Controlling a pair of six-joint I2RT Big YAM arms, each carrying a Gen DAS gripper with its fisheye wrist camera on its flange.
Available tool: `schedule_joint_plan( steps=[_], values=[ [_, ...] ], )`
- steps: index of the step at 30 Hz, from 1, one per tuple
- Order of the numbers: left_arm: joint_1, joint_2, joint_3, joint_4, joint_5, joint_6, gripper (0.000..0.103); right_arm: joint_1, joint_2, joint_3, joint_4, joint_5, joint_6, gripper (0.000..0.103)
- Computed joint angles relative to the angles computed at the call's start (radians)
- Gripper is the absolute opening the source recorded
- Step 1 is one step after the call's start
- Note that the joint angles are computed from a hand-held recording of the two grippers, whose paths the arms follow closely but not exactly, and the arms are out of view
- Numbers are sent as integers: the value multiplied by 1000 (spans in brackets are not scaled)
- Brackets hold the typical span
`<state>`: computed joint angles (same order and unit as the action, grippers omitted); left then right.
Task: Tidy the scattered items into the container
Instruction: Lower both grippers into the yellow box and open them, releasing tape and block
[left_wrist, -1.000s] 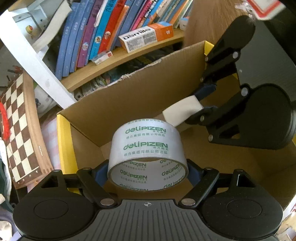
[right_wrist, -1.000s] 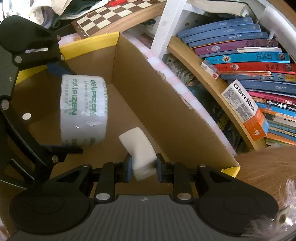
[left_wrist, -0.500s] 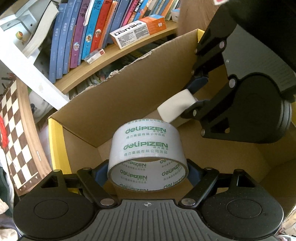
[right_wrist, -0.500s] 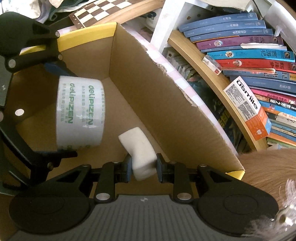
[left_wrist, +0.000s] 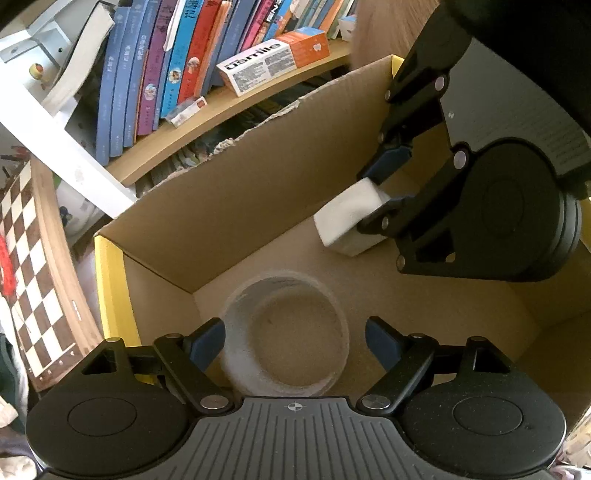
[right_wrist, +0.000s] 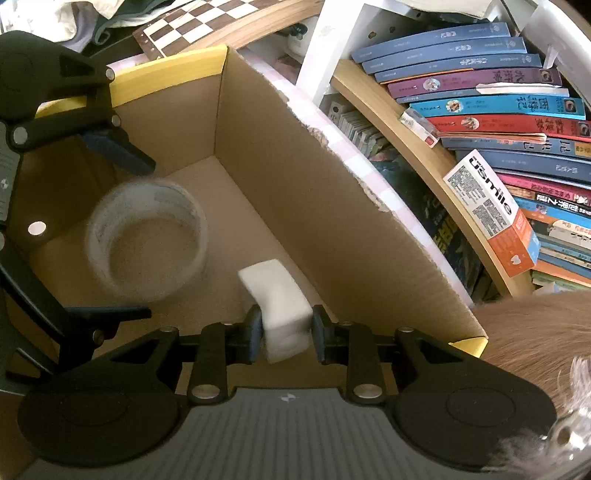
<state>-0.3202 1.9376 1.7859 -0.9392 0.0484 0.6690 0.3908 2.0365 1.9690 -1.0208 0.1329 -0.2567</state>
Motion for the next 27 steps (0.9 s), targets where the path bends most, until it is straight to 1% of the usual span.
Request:
schedule_joint_plan(
  steps=[3, 5, 9, 16, 27],
  values=[
    [1, -8, -11, 17, -2, -1, 85, 1, -4, -5, 7, 2, 1, 34],
    [1, -17, -23, 30, -4, 1, 85, 0, -15, -19, 22, 0, 8, 42],
    [5, -37, -40, 46, 4, 4, 85, -1, -43, -48, 51, -3, 21, 43],
    [13, -84, -74, 82, 16, -11, 85, 2, -95, -94, 90, -7, 31, 45],
    [23, -201, -201, 186, 33, -47, 85, 15, -197, -196, 170, 1, 39, 47]
  ],
)
